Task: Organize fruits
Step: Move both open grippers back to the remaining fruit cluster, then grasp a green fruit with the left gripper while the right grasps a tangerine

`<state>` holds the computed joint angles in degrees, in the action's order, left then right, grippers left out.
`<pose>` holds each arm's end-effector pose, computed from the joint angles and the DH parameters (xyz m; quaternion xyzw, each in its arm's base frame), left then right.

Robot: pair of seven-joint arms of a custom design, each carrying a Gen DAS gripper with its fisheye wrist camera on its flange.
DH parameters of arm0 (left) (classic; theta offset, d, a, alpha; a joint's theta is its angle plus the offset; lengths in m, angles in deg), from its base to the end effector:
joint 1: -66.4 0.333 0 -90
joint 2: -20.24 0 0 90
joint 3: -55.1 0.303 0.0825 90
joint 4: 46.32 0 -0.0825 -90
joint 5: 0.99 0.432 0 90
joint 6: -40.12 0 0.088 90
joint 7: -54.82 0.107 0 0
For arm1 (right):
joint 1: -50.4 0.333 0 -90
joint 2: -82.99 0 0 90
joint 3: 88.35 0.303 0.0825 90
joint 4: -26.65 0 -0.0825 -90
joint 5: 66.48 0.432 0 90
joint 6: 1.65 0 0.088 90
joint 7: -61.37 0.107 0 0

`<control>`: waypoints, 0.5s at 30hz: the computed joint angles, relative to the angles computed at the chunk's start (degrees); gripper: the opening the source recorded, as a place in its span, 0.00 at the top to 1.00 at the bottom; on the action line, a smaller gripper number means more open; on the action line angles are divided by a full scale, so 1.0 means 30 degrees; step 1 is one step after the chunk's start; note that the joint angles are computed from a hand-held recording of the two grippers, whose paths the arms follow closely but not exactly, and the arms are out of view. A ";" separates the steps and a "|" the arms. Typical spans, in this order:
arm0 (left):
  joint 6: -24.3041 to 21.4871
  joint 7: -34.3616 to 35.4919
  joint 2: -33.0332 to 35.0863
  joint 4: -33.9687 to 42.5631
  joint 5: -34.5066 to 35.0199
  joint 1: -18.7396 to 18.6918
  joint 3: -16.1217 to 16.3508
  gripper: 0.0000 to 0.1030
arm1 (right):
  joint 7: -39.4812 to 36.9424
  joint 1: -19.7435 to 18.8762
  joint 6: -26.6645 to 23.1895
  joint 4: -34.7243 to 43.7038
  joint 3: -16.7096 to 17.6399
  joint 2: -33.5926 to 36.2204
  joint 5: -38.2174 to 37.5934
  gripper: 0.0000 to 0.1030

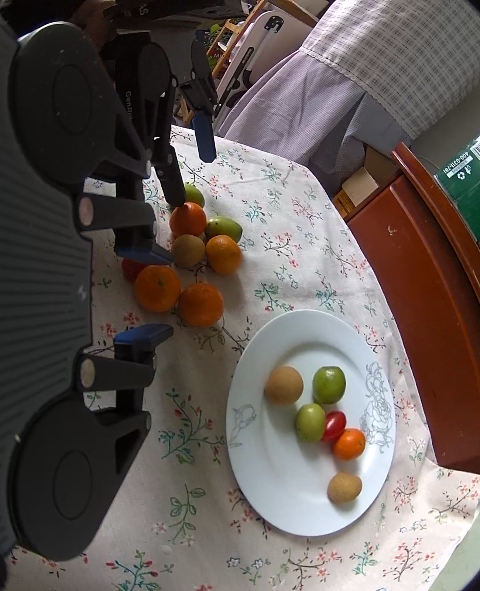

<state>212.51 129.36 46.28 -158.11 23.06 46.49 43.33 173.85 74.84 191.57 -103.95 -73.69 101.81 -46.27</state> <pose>0.5741 -0.3796 0.2704 -0.4302 0.8492 -0.2631 0.1566 0.4893 0.3474 0.2466 -0.6124 0.6986 -0.0293 0.3689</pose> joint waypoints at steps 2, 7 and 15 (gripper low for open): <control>0.0076 0.0441 0.0018 -0.0076 -0.0290 0.0456 -0.0487 0.25 | 0.0020 -0.0202 -0.0077 0.0081 0.0225 0.0107 -0.0195 0.61; -0.0064 0.2705 0.0182 -0.0234 -0.1846 0.1955 -0.2220 0.30 | -0.0557 0.1062 -0.0586 0.0482 -0.0862 0.0251 0.0076 0.61; -0.0497 0.4711 0.0618 -0.0015 -0.3486 0.2683 -0.3159 0.49 | -0.1447 0.4048 -0.0931 0.0934 -0.3600 0.0519 0.1760 0.61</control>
<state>211.02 143.49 48.14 -158.16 12.60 54.54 33.85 169.51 86.98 188.78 -101.14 -84.50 103.37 -40.99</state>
